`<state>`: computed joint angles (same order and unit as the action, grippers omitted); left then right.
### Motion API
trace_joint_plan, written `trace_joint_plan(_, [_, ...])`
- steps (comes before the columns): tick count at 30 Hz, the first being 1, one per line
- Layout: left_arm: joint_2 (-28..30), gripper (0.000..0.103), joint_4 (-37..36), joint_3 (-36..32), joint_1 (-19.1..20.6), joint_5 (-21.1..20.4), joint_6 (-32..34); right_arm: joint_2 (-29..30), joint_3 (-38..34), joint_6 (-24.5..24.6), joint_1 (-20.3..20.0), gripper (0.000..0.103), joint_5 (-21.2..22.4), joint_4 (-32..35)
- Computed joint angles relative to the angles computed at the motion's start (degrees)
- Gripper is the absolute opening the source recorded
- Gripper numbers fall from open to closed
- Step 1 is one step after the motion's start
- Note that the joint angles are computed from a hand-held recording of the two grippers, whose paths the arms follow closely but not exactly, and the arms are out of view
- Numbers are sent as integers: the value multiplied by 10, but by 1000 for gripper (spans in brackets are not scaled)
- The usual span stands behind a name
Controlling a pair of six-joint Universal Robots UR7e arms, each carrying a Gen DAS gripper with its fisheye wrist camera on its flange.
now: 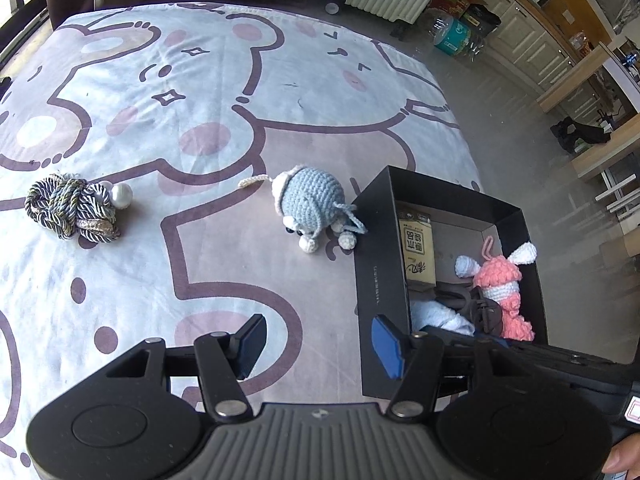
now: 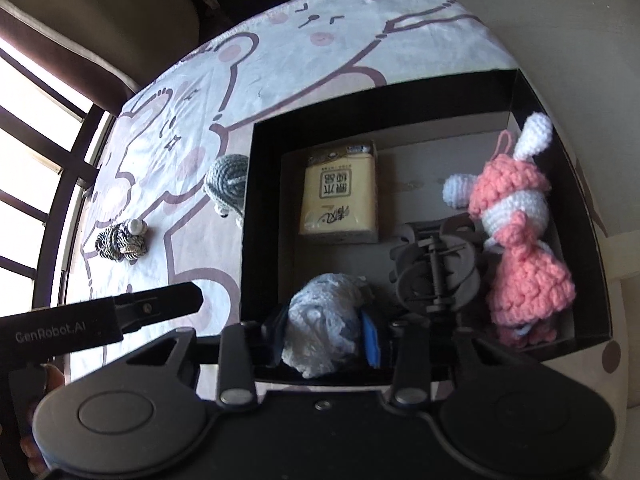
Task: Organize objects
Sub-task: 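Lower and release the lace roll with the left tool while the right tool releases the tissue pack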
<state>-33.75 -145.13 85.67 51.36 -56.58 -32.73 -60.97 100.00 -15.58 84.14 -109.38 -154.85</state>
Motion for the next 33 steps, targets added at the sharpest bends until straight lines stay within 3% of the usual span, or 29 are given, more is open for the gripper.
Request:
trace_joint_plan(5, [-1, 59, -1, 0, 1, 1, -1, 11, 15, -59, 5, 38, 12, -96])
trace_joint_plan(7, [-1, 59, 0, 0, 1, 0, 0, 20, 4, -58, 6, 39, 2, -72])
trace_joint_plan(11, [-2, 59, 4, 1, 2, 1, -1, 20, -5, -10, 5, 47, -9, -23])
trace_joint_plan(18, [0, 60, 20, -4, 0, 13, 5, 3, 0, 8, 13, 48, -23, -33])
trace_joint_plan(23, [0, 65, 24, -4, -7, 26, 19, -3, 7, -12, 23, 48, -47, -49])
trace_joint_plan(25, [-2, 66, 21, -1, -9, 27, 25, -2, 8, -21, 26, 41, -60, -48])
trace_joint_plan(27, [-3, 66, 18, 1, -10, 27, 28, -4, 10, -37, 26, 16, -61, -39])
trace_joint_plan(29, [-3, 66, 20, -1, -9, 26, 26, -6, 14, -50, 28, 11, -60, -27])
trace_joint_plan(33, [-1, 66, 24, -3, -7, 24, 27, 1, 9, -47, 28, 11, -54, 3])
